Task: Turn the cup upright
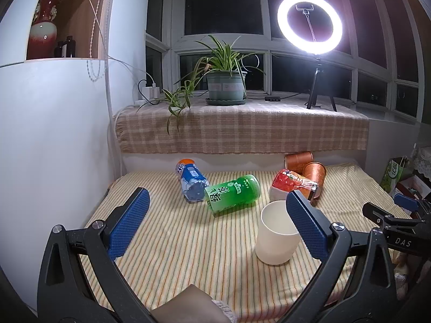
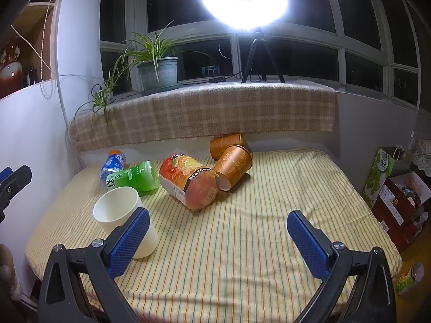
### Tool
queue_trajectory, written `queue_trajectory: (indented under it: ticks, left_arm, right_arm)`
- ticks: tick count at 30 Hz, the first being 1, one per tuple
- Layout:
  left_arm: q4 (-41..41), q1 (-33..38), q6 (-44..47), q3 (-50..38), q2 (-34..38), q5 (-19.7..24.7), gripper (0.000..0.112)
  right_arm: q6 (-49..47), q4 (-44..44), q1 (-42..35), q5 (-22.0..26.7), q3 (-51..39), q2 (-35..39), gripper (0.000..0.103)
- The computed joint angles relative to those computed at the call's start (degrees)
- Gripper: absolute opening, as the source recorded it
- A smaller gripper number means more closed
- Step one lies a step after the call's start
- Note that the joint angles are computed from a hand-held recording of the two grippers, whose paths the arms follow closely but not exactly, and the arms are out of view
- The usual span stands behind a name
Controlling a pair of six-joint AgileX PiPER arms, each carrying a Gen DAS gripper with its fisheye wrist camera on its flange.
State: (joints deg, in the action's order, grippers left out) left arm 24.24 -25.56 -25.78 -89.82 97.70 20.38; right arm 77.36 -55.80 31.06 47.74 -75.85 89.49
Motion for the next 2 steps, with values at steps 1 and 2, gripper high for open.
queue_trajectory:
  ticks: [1, 2]
  left_arm:
    - [0.4, 0.0, -0.4, 0.0, 0.0, 0.0, 0.103]
    - [0.5, 0.0, -0.5, 0.0, 0.1, 0.0, 0.103]
  right_arm:
    - [0.0, 0.0, 0.0, 0.0, 0.0, 0.0, 0.103]
    - [-0.1, 0.1, 0.0, 0.0, -0.1, 0.1, 0.103]
